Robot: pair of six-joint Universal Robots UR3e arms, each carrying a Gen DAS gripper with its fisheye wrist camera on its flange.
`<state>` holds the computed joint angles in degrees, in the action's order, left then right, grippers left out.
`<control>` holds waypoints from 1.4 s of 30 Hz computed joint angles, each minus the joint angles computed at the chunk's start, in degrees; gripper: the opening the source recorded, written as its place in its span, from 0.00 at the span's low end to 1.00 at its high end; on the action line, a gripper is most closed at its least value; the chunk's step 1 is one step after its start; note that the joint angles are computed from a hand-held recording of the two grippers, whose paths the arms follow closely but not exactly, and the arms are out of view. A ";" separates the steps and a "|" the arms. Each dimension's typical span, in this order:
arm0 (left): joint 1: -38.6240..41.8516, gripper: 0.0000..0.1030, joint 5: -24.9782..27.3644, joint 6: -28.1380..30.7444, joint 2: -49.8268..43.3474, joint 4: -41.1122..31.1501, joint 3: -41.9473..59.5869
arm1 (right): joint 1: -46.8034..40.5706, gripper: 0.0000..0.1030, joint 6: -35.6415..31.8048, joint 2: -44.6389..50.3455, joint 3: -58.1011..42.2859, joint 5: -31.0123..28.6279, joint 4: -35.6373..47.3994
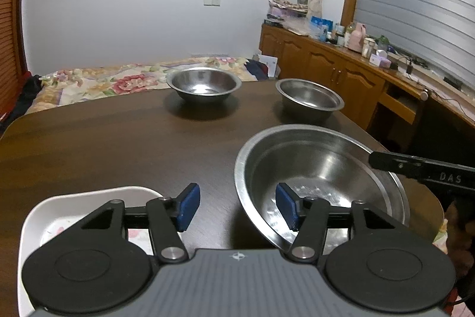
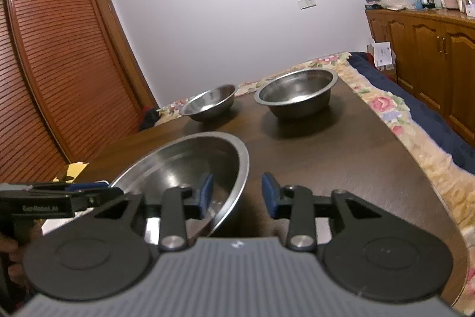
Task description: Organize plates and bowls
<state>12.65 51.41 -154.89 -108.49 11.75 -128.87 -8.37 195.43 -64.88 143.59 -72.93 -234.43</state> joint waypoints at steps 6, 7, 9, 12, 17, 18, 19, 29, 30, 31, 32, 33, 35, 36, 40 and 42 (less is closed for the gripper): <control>-0.41 0.58 0.18 -1.01 0.79 -2.05 3.95 | -2.58 0.51 -1.46 -3.57 -0.70 1.00 3.15; -0.74 0.58 0.26 -1.21 0.91 -2.62 5.27 | -3.19 0.51 -2.01 -4.40 -0.92 1.24 3.95; -1.54 0.58 0.69 -1.83 0.92 -3.56 7.84 | -4.34 0.51 -3.11 -5.95 -1.78 1.45 6.11; -2.93 0.59 0.80 -3.16 -0.30 -4.36 12.53 | -7.07 0.51 -4.77 -8.34 -3.33 3.27 9.68; -6.88 0.59 2.56 -4.67 -4.80 -10.03 23.64 | -9.55 0.51 -7.04 -8.51 -7.69 3.23 12.91; -7.64 0.59 3.04 -4.66 -5.69 -11.00 25.46 | -10.00 0.51 -7.41 -7.87 -8.59 3.26 13.02; -8.33 0.59 3.35 -4.57 -6.74 -12.31 27.67 | -10.30 0.51 -7.67 -7.06 -9.67 3.27 13.22; -14.86 0.59 6.29 -5.02 -19.21 -28.27 51.80 | -12.09 0.51 -6.28 5.54 -21.81 3.78 15.52; -15.29 0.59 6.66 -4.81 -20.17 -29.97 53.80 | -11.76 0.51 -6.08 6.54 -22.92 3.17 15.91; -16.05 0.59 7.48 -4.46 -21.83 -31.99 56.90 | -11.01 0.51 -5.90 7.73 -24.39 1.69 16.38; -16.80 0.59 8.35 -3.99 -23.50 -33.78 59.96 | -10.39 0.51 -5.41 8.89 -25.59 0.51 16.37; -17.37 0.59 8.99 -3.64 -24.48 -34.95 61.89 | -10.04 0.51 -4.65 10.05 -26.76 -0.08 16.47; -18.43 0.59 10.02 -2.86 -27.16 -37.95 67.07 | -9.47 0.51 -4.34 11.38 -29.05 -1.10 18.27; -19.02 0.59 10.27 -2.53 -28.92 -40.13 70.58 | -8.92 0.51 -4.45 11.98 -30.26 -2.25 19.13; -20.81 0.59 10.89 -1.63 -35.78 -48.70 83.77 | -9.18 0.51 -3.73 13.33 -33.37 -1.50 21.75; -21.75 0.59 11.57 -0.97 -40.00 -53.31 91.55 | -9.44 0.50 -3.09 13.83 -34.06 -0.89 21.84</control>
<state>-9.10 62.98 -155.86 -148.49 -41.56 -37.32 -17.81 192.34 -51.04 109.54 -73.82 -212.58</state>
